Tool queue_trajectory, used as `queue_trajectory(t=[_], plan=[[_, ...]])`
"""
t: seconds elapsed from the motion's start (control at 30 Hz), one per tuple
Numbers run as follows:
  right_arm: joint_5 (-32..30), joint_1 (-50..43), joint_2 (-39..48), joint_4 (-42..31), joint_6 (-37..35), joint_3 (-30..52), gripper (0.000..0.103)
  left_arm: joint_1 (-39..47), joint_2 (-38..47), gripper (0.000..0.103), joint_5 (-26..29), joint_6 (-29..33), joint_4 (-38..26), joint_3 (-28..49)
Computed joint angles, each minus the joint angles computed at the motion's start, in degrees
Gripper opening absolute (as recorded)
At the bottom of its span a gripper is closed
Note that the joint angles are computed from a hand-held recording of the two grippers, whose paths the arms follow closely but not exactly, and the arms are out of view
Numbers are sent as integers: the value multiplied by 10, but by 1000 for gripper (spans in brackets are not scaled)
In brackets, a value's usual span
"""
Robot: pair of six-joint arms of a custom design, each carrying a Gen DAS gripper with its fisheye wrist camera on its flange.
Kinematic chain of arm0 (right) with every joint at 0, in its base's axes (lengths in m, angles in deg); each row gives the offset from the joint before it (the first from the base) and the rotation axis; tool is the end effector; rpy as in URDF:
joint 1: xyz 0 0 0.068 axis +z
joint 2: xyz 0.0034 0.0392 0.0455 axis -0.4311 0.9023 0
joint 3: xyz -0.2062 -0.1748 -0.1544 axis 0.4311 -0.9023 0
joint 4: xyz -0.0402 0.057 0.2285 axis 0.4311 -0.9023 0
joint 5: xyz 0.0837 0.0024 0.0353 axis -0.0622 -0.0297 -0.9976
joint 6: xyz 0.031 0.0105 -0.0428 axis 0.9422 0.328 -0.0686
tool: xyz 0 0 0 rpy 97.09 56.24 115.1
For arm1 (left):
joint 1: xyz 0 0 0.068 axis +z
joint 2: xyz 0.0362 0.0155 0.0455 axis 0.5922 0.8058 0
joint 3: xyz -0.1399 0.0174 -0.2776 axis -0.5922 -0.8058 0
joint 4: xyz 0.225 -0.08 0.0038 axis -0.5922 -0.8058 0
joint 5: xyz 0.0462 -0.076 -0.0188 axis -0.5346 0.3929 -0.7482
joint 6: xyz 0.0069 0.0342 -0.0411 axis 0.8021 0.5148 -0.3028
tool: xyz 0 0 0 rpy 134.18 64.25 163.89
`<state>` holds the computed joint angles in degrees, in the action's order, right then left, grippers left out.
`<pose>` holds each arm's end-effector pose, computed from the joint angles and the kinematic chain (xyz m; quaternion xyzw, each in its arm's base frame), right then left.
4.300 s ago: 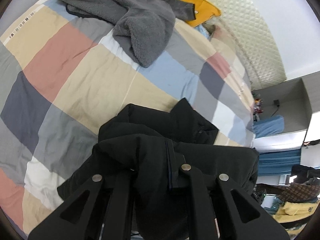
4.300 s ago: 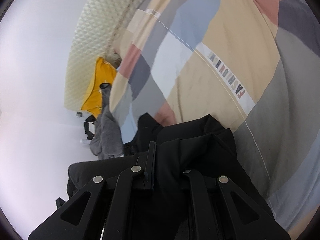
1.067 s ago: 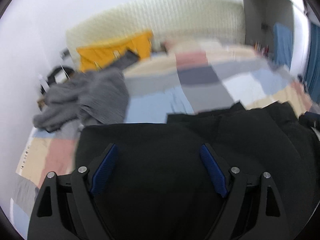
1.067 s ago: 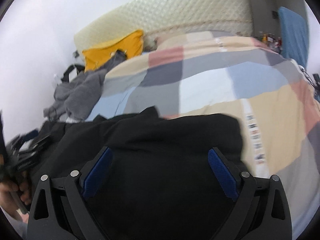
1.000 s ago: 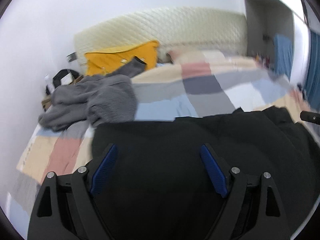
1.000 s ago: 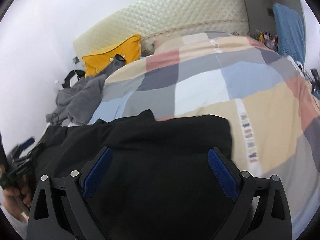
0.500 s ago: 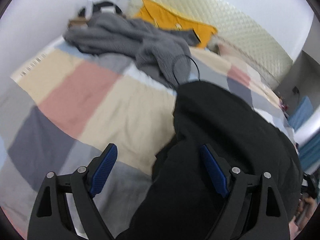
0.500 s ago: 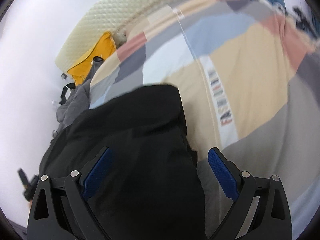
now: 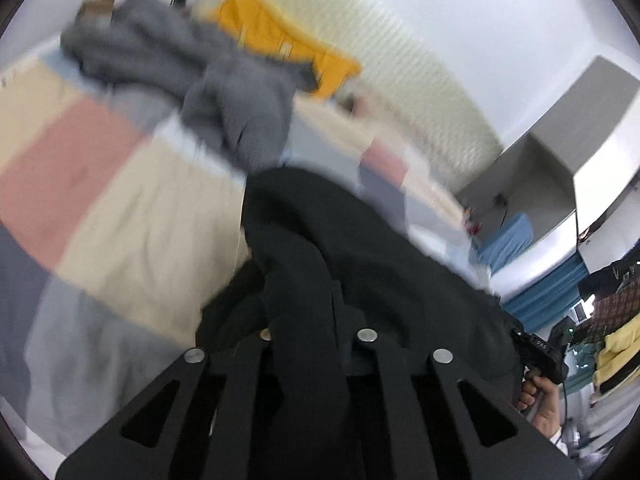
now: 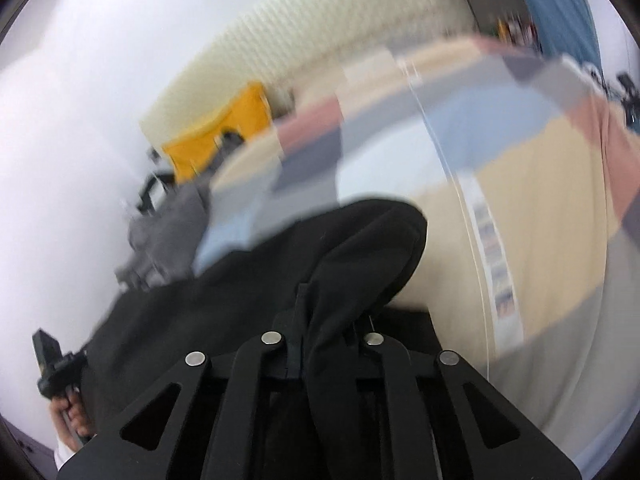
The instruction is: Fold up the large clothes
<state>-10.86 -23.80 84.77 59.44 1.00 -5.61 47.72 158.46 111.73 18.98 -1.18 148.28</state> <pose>0.1606 0.0076 0.3074 0.2360 0.8541 0.1789 0.4276 0.3160 0.0364 0.3025 0.0435 0.8720 -0.3622 0.3263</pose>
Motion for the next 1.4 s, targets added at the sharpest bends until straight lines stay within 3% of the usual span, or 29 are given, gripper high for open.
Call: queue_trajectory(t=[0.13,0.23,0.3,0.43,0.57,0.77,0.9,1.03,1.07,1.1,1.2,1.27,1.4], plan=[[33,17,18,-15,-25,77,6,19,-43,6,63,-117,110,-29],[28,9,50,-12,-33,118,6,11,-59,6,44,-164,193,-47],[12,-12,64,14,-33,115,6,11,-48,6,29,-183,213,-43],[-28,-65,101,66,-27,75,5,-25,-4,6,-69,-141,161,-2],[-31,-82,123,95,-39,20,5,-55,33,6,-162,-83,93,21],[-51,-102,143,119,-50,-44,5,-62,32,11,-195,-45,66,-1],[-70,-112,127,116,-56,-61,8,-57,14,13,-190,-51,74,-21],[-35,-87,109,84,-64,-52,14,-51,7,15,-181,-46,68,-26],[-30,-82,104,74,-64,-51,18,-49,6,17,-177,-45,65,-25],[-32,-80,102,70,-62,-49,28,-45,6,19,-172,-42,56,-23],[-18,-67,73,47,-44,-53,70,-40,-4,40,-171,-43,44,-26],[-13,-57,44,29,-37,-55,72,-40,-20,77,-177,-37,40,-30],[33,-25,-10,-48,-20,-18,72,-41,-79,81,-217,-26,54,-52]])
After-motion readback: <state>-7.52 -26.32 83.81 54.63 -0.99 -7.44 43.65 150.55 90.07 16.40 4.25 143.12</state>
